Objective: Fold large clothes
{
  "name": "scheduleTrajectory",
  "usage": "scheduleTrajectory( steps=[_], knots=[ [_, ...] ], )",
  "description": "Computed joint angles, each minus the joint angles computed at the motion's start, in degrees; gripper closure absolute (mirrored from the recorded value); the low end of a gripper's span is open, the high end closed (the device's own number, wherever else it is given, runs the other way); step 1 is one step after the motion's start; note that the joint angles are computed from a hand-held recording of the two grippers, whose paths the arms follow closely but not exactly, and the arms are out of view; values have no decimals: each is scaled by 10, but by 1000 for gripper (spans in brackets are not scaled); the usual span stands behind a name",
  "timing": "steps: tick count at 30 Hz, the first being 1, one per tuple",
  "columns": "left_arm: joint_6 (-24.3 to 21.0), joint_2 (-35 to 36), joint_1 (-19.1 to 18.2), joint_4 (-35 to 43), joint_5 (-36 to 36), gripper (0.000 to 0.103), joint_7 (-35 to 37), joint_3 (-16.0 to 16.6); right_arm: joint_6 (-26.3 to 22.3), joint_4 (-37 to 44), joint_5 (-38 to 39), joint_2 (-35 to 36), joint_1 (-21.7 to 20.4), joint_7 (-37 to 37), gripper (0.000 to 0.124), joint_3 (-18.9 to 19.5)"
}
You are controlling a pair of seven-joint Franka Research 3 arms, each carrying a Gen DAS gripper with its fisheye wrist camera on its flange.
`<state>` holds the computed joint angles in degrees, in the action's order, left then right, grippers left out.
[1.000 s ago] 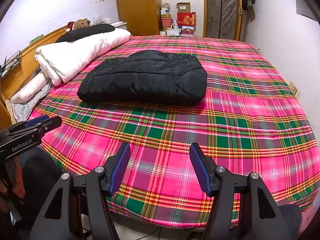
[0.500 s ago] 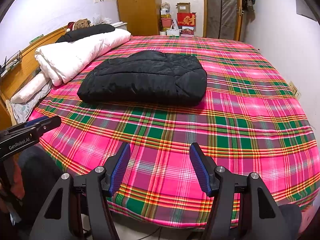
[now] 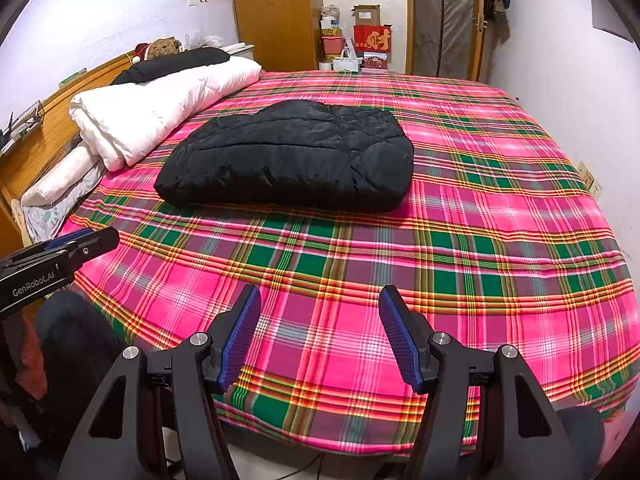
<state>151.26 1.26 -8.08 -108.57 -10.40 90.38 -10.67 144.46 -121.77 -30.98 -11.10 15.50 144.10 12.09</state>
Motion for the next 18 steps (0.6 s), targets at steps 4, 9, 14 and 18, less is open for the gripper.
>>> scheduleTrajectory(
  steps=[4,9,14,18],
  knots=[
    [-4,1,0,2,1,48,1,-1,0,-1,-2,-1,-1,1,62,0],
    [-5,2,-1,2,11,48,-10,-1,0,-4,-7,-6,-2,4,62,1],
    [5,-3,-1,-6,26,48,-26,0,-2,-5,-11,-10,-4,8,62,4],
    [8,-6,-1,-8,31,48,-29,1,-3,-5,-13,-13,-5,9,62,6]
  ],
)
